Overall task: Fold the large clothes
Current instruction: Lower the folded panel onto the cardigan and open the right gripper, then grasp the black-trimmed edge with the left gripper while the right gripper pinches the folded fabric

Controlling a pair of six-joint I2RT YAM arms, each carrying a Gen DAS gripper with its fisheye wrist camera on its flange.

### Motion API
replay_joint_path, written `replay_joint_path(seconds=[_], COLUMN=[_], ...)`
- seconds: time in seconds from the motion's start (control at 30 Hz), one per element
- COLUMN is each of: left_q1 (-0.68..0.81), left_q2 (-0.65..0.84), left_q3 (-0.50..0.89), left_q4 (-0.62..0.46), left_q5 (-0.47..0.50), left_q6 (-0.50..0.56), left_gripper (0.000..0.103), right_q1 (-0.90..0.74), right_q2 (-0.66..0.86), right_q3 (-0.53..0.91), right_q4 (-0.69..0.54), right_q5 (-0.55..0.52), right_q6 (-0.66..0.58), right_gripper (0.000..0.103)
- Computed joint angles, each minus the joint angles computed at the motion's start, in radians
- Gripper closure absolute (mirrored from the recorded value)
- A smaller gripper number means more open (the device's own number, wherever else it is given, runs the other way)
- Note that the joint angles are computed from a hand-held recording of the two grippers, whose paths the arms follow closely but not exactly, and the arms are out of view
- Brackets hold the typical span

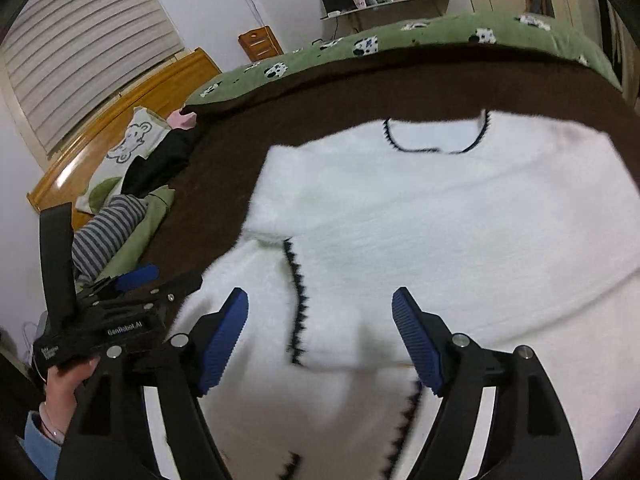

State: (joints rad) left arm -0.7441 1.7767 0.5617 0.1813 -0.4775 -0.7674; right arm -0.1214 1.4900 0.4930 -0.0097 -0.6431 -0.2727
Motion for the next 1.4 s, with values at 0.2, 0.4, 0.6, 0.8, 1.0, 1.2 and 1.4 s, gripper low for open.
replay_joint_path(seconds=[0.2, 0.4, 0.6, 0.8, 1.0, 1.2, 1.4], left_q1=[-0.014, 0.016, 0.018, 0.027, 0.018, 0.019, 0.008], left_q2=[0.103, 0.261, 0.367, 0.413, 0.414, 0.402, 0.392], left_q3=[0.072, 0.188, 0.269, 0.297, 0.319, 0.291, 0.297], left_q4=[0.107, 0.202, 0.225, 0.276, 0.249, 0.295, 0.288], left_q5=[0.098, 0.258, 0.310, 0.334, 0.308, 0.314, 0.261], left_q6=[0.031, 0.028, 0.025, 0.023, 0.061, 0.100, 0.110], left_gripper=[0.009, 0.031, 0.042, 0.057, 0.074, 0.091, 0.093], right_q1=[-0.159, -0.300, -0.381, -0.418, -0.448, -0.517, -0.551], right_q2=[0.010, 0.116, 0.172, 0.211, 0.267, 0.387, 0.482], right_q3=[0.039, 0.117, 0.156, 0.171, 0.209, 0.311, 0.389], right_q4=[-0.037, -0.078, -0.089, -0.065, -0.059, -0.103, -0.108], right_q5=[0.035, 0.001, -0.035, -0.055, -0.044, -0.077, -0.125], right_q6=[-0.170, -0.247, -0.275, -0.270, -0.255, -0.203, -0.129], right_gripper=[0.023, 0.023, 0.023, 0.023, 0.023, 0.023, 0.023])
